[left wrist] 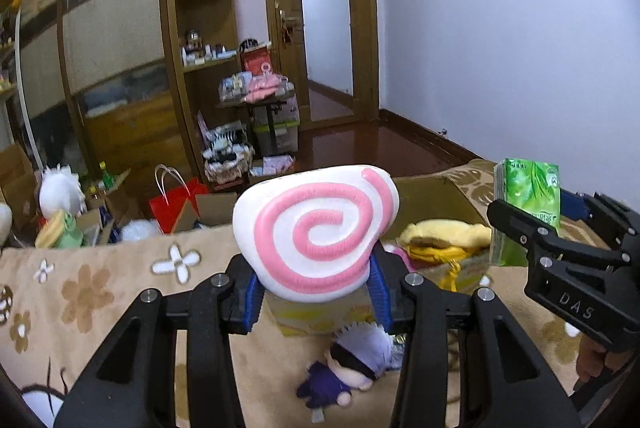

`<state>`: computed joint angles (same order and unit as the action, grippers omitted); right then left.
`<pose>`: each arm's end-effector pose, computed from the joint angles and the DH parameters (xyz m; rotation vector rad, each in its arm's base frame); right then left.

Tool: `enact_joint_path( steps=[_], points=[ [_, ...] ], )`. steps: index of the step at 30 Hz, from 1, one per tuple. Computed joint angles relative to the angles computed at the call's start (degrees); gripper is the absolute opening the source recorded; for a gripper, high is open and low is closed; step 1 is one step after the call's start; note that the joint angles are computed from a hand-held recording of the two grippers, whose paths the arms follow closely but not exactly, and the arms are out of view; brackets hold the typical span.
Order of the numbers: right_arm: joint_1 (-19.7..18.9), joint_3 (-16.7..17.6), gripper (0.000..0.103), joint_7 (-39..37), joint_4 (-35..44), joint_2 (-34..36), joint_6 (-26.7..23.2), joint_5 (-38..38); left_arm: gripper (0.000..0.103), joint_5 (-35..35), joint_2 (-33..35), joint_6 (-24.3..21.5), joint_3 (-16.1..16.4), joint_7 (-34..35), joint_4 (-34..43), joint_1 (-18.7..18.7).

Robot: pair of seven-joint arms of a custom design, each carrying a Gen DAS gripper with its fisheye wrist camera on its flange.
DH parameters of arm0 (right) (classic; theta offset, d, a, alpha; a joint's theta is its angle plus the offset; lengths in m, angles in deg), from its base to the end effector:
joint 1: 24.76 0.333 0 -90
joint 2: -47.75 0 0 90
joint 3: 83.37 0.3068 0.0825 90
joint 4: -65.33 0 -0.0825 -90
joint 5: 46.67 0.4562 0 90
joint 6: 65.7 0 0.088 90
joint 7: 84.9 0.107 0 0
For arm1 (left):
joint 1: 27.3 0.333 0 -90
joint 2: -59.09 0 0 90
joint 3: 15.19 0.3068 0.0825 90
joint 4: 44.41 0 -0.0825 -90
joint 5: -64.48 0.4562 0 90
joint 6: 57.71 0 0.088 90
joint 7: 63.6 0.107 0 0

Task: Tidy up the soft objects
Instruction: 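Lift the swirl cushion and green tissue pack over the box with both tools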

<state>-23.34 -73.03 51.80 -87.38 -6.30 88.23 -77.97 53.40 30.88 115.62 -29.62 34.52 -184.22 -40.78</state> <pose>0.3923 0.1071 0.5912 -1.3978 1.7658 -1.0419 0.4611 -0.2426 0.5698 -1.1796 1.9677 -1.1093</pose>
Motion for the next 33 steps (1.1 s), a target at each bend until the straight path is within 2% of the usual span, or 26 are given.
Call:
enact_joint_path(
  steps=[13, 15, 21, 27, 33],
  points=[
    [-4.7, 1.5, 0.064, 0.7, 3.4, 6.4, 5.7, -3.9, 0.043, 3.0, 7.9, 3.7, -2.6, -2.6, 5.4, 3.6],
    [-5.4, 1.9, 0.064, 1.2, 3.6, 7.1, 6.4, -4.6, 0.043, 2.9, 8.7, 3.9, -1.6, -1.9, 5.8, 2.7],
    [-6.7, 2.2, 0.064, 2.0, 4.3, 9.1, 9.2, -6.4, 0.043, 3.7, 11.1, 3.0, -2.0, -2.4, 7.5, 3.2],
    [-7.2, 2.0, 0.064, 1.9, 4.9, 11.2, 11.7, -6.8, 0.044, 3.1, 12.8, 1.2, -0.7, -2.5, 8.9, 2.3],
    [-6.3, 0.8, 0.064, 1.0, 5.1, 13.3, 13.8, -5.5, 0.045, 2.8, 13.9, -1.2, -0.1, -3.0, 9.8, 2.0]
  ],
)
